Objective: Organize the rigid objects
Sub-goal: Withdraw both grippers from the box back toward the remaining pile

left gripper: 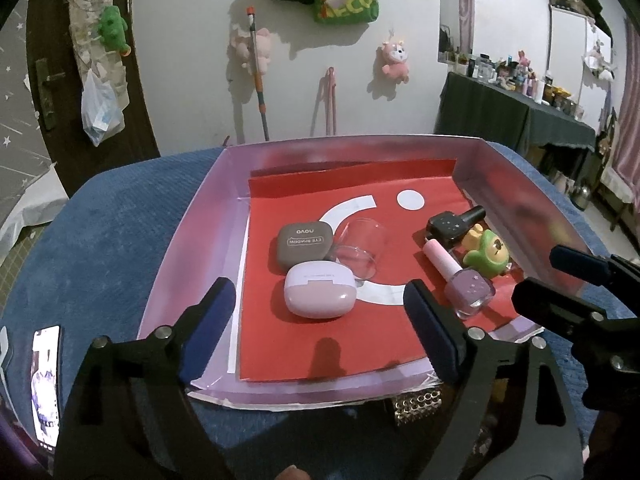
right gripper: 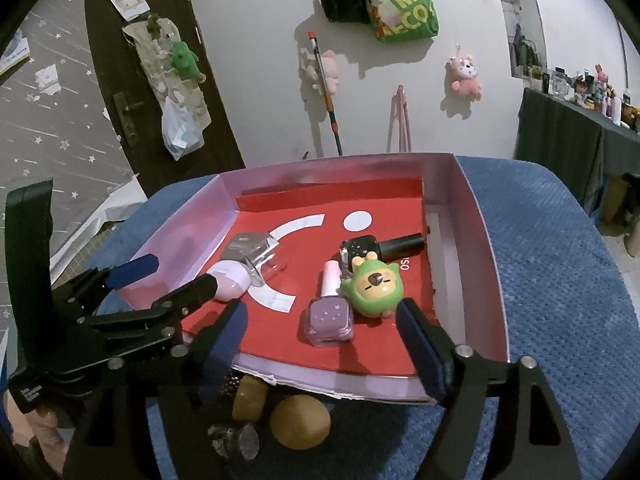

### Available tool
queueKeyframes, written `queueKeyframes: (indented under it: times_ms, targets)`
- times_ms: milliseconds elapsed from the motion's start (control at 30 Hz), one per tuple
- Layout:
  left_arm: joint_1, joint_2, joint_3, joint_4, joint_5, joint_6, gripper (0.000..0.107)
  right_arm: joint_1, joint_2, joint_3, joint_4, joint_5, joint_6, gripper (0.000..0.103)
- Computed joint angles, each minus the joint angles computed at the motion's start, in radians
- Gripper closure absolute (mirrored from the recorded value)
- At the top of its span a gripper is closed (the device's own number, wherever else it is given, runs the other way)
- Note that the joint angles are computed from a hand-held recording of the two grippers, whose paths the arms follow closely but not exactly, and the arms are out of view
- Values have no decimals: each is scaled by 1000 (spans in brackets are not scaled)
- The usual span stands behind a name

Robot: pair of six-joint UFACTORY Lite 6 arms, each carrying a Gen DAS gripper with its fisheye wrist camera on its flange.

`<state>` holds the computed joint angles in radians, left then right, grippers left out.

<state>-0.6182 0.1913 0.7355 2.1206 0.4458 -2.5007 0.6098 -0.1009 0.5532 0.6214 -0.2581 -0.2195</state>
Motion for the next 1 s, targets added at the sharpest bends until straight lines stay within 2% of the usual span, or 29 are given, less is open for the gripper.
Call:
queueKeyframes:
  times_ms: [100, 167, 400, 700, 867, 1000]
  targets:
    - [-2, -15, -14, -4, 5, -3, 18, -3, -20, -14, -32, 2, 33, 18]
    - [2, -33, -33, 18, 4, -33, 10, -5, -35, -26, -60, 1, 61, 13]
    - [-4, -80, -77, 11, 18, -42, 9, 15, -94, -64, -45, -20, 57, 0]
    - [-41, -155, -139, -47, 57, -13, 8, 80, -204, -128, 143, -52, -110, 0]
    - [-46, -229, -199, -27, 44, -48, 8, 124, -277, -168, 290, -71, -237, 0]
    - [-84, -288, -261, -35, 98, -75, 8, 161, -331, -198, 397, -88, -323, 0]
